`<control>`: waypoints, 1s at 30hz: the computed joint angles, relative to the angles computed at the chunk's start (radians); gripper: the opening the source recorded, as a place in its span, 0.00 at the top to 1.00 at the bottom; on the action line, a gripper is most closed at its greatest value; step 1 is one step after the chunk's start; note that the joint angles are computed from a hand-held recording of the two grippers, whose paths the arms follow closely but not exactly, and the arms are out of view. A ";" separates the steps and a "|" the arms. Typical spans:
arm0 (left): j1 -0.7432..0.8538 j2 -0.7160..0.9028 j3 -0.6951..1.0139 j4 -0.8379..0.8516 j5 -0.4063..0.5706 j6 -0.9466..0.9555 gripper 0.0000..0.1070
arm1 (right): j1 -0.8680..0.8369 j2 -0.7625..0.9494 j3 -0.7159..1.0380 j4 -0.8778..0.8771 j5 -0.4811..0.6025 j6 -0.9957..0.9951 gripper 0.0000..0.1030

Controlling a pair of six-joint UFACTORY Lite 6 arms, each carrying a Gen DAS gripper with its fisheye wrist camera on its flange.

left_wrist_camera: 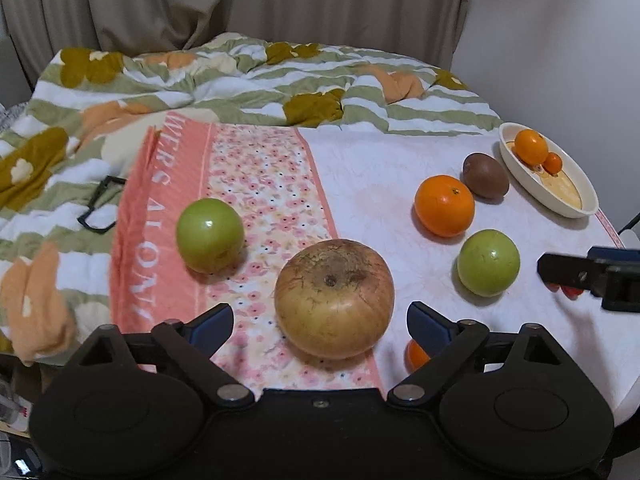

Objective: Organize fruits
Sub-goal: 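Grasp the large yellowish apple with the left tool while the right tool grasps a green apple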

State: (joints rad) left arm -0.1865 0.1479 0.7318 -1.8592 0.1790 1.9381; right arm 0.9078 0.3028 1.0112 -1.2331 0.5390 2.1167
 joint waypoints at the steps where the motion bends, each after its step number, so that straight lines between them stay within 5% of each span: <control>1: -0.001 0.019 0.014 -0.016 0.001 0.011 0.12 | -0.007 0.016 0.009 -0.002 -0.011 -0.002 0.00; 5: -0.003 0.074 0.050 -0.053 0.016 0.030 0.15 | -0.026 0.064 0.041 -0.019 -0.044 0.007 0.00; 9: 0.008 0.122 0.086 0.072 0.049 -0.103 0.27 | -0.042 0.102 0.083 -0.016 -0.064 -0.017 0.00; 30: 0.023 0.000 -0.051 -0.146 0.015 0.100 0.28 | -0.092 0.259 0.204 -0.053 -0.159 -0.042 0.19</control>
